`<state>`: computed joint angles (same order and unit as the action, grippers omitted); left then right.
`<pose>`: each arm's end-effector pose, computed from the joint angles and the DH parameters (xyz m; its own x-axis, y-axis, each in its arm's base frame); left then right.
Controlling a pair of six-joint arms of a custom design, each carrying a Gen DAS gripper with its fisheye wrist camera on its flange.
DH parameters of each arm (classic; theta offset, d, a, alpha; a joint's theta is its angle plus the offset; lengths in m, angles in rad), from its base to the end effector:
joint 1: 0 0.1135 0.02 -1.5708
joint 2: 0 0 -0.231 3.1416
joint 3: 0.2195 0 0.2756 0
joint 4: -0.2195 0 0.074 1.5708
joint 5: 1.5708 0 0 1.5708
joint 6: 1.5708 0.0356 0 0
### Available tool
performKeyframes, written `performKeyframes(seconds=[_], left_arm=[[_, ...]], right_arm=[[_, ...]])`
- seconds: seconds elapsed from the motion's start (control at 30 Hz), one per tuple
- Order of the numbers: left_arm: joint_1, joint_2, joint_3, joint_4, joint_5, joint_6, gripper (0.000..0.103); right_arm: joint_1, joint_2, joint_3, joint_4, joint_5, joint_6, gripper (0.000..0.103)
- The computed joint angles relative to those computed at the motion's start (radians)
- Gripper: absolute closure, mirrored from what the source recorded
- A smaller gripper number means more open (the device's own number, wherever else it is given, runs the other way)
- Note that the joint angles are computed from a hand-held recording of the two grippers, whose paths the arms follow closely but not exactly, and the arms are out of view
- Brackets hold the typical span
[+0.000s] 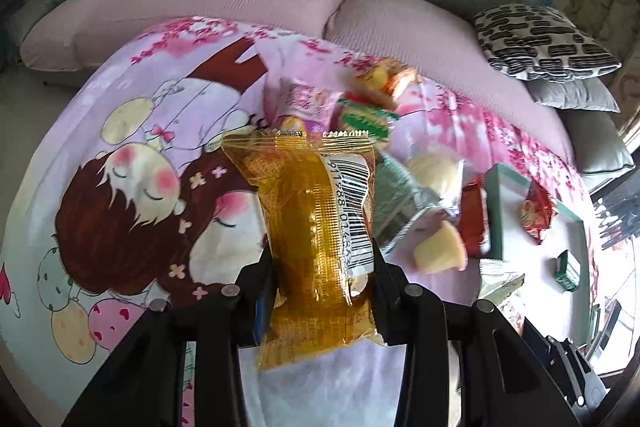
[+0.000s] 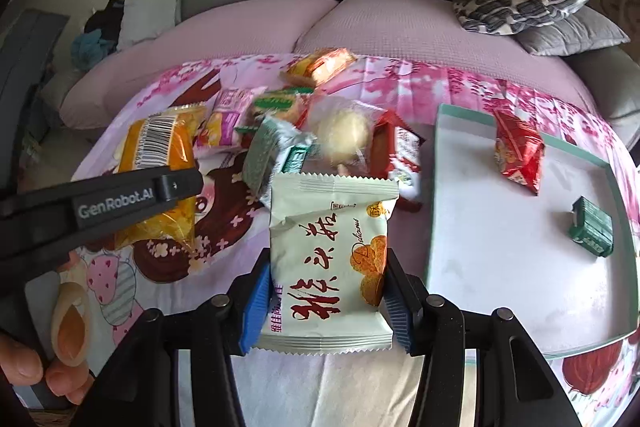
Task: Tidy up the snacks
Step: 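Carry both packets into the teal tray and open both grippers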
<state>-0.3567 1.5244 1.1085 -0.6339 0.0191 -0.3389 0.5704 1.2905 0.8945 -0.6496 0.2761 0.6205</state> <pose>0.3129 -0.1173 0.1954 -0.8855 -0.0247 -0.4639 0.0675 0.9811 -0.1811 0.2423 0.1439 0.1934 -0.8277 0.1337 -0.5451 0.0944 0.9905 0.0996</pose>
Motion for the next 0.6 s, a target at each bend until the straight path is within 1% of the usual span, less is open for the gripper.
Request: performKeyframes(seconds=[0.13,0.23,0.37,0.47,0.6], left_arm=[[-0.042,-0.022,-0.006,0.008,-0.002,0.011,0.061],[-0.102,-0.020,0.003,0.027,0.009,0.012,0.061],[-0.202,0.020,0.053,0.039,-0.011,0.022,0.061],[-0.280,0.072,0.104,0.045,-0.015,0.034,0.061],[-0.364,0.144,0.163,0.041,-0.006,0.049,0.061]], right_arm=[[-0.083,-0.111,-0.057,-0.036,0.009,0.017,0.049],[-0.186,-0.180,-0.101,-0.079,0.017,0.031,0.049],[-0.343,-0.250,-0.155,-0.161,0.039,0.044,0.049],[-0.480,-0.317,-0.200,-0.181,0.002,0.009,0.049],[-0.641,-0.388,-0.248,-0.202,-0.020,-0.049,0.049]])
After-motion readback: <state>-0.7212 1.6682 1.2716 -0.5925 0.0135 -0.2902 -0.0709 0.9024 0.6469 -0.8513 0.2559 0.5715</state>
